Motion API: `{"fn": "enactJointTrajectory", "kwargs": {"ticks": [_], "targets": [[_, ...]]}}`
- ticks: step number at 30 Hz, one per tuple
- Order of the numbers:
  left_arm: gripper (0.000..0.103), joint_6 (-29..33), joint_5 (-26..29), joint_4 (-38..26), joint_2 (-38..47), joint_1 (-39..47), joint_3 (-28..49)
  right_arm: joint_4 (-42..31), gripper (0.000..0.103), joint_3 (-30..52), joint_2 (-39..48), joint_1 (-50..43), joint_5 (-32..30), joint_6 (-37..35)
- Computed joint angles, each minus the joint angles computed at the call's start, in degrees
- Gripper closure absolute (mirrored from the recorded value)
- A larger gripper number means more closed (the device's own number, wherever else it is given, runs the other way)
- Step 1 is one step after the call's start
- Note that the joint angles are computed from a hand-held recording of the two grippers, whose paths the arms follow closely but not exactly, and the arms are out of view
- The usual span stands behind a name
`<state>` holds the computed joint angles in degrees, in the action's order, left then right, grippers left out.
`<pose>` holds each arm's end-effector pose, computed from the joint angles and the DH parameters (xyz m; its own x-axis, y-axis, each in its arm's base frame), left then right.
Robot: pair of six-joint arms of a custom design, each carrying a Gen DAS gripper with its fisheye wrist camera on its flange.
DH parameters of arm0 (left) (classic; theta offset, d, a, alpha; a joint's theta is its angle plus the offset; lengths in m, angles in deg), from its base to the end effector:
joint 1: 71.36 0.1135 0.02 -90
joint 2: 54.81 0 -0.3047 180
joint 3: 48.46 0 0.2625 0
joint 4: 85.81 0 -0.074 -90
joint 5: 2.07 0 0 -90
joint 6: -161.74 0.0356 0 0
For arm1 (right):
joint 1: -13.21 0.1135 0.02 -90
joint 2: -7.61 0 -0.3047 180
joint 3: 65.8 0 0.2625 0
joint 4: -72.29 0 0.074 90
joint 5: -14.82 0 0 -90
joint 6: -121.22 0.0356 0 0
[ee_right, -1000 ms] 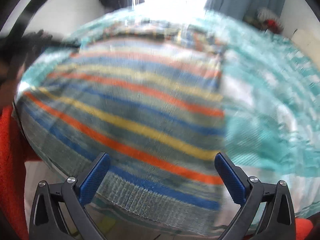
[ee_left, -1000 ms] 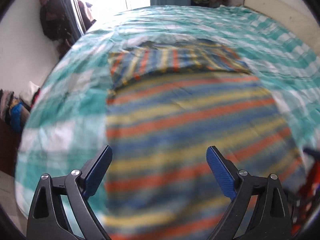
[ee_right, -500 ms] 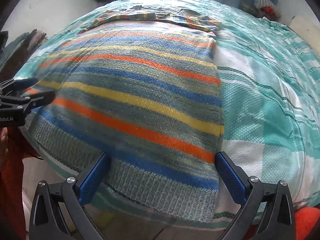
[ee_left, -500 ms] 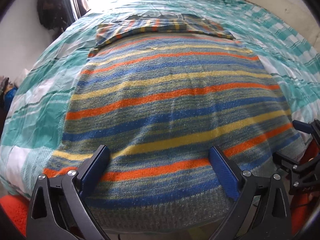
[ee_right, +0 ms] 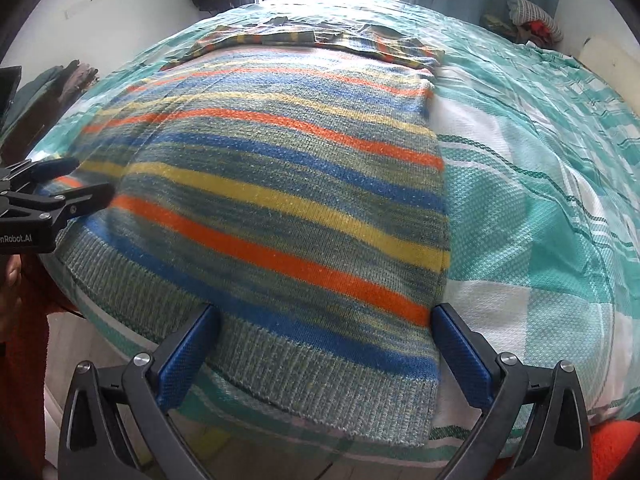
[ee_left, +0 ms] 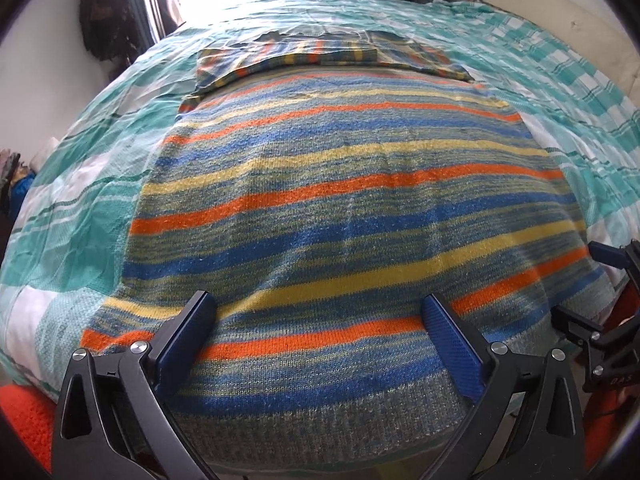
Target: Fold small clothes
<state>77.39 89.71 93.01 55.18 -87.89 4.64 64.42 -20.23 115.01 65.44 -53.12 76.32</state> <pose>0.3117 -0.0937 0.0870 -0.7801 0.3342 -0.5289 0.3788 0.9251 0.0258 0.1773 0.2069 0.0725 -0.8679 -0.0483 -0.4944 -0.0539 0.9985 -0.0029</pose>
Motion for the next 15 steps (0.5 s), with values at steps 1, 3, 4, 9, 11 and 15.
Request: {"fn": "enactJointTrajectory", "kwargs": {"ticks": [1,3,4,9,11,15], "targets": [[0.0,0.0,0.0,0.0,0.0,0.0,0.0,0.17,0.0,-0.09,0.0,-0.03,-0.03,-0.05],[0.0,0.07,0.14,0.33,-0.04,0.08,-0.2,0.15,0.0,-0.07,0.01,-0.01,-0.04,-0.05],[0.0,0.08,0.21,0.51,-0.03,0.13,-0.31,0.19,0.0,-0.09,0.02,-0.02,-0.04,-0.04],[0.0,-0.04,0.13,0.42,-0.08,0.11,-0.41,0.14,0.0,-0.05,0.05,0.03,-0.01,0.04],[0.0,-0.02,0.11,0.47,-0.08,0.11,-0.45,0.04,0.0,0.01,0.07,0.09,0.03,0.13],[0.0,-0.13,0.06,0.45,-0.05,0.04,-0.39,0.09,0.0,0.0,0.08,0.08,0.06,0.12]]}}
